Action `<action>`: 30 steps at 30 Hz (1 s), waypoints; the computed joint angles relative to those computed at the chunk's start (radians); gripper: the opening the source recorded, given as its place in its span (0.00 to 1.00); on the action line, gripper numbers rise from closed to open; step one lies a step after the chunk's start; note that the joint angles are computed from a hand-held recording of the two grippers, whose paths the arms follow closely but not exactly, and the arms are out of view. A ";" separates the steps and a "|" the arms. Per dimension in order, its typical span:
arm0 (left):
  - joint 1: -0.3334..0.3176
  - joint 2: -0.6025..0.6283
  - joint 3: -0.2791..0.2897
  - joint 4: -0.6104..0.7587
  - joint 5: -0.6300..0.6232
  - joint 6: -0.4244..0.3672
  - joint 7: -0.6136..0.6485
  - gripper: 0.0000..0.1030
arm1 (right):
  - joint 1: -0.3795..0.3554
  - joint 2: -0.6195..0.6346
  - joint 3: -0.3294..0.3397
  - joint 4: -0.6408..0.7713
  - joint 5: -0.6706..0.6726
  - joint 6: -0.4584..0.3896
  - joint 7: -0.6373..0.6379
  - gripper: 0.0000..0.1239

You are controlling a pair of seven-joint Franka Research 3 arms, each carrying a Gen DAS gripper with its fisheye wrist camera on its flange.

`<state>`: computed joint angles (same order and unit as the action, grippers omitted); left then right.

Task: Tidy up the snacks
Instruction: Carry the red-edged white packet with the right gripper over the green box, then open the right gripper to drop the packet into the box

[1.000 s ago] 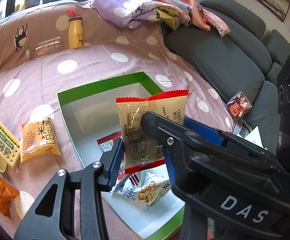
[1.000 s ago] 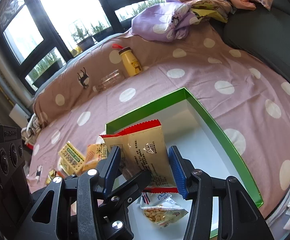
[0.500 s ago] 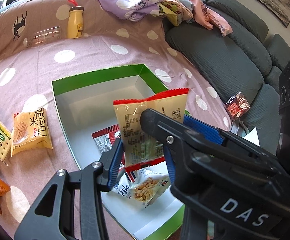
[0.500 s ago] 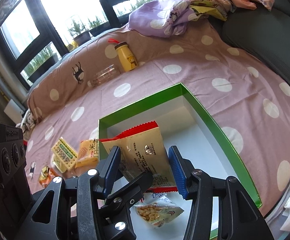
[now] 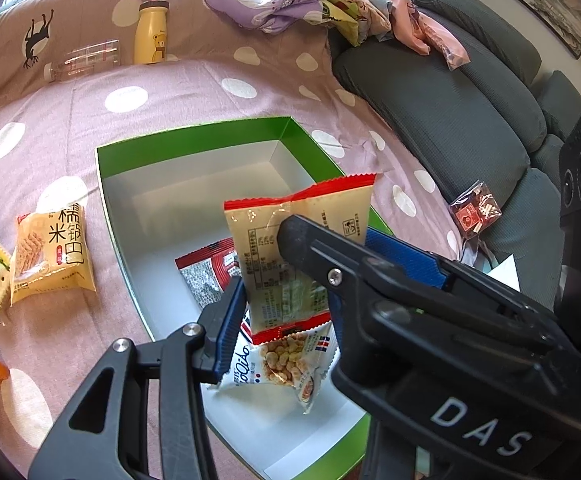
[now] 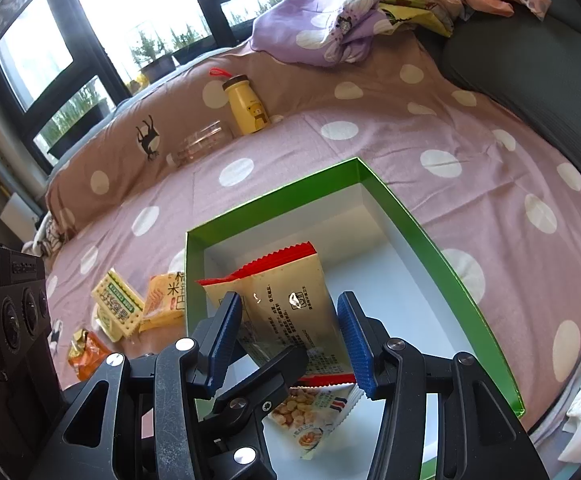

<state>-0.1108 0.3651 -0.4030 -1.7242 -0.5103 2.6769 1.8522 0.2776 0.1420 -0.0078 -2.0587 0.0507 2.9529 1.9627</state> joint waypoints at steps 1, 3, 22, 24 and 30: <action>-0.001 0.003 0.001 0.003 0.003 -0.004 -0.004 0.40 | 0.002 0.003 -0.003 0.004 -0.006 -0.007 0.006 0.43; -0.002 0.008 0.003 0.007 0.007 -0.011 -0.010 0.40 | 0.004 0.007 -0.006 0.008 -0.014 -0.015 0.014 0.43; -0.009 0.039 0.001 0.021 0.058 -0.027 -0.051 0.42 | -0.004 0.042 -0.006 0.050 0.002 -0.089 0.017 0.43; 0.002 0.038 -0.009 0.019 0.041 -0.026 -0.038 0.47 | -0.005 0.042 -0.006 0.049 0.005 -0.094 0.020 0.43; 0.019 -0.014 -0.002 -0.037 0.010 0.008 -0.022 0.58 | 0.014 0.025 -0.034 0.037 -0.080 -0.096 0.116 0.44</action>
<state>-0.0916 0.3507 -0.4049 -1.7615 -0.5007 2.6854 1.8306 0.2915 0.1671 -0.0421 -2.0214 -0.0292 2.8574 2.0782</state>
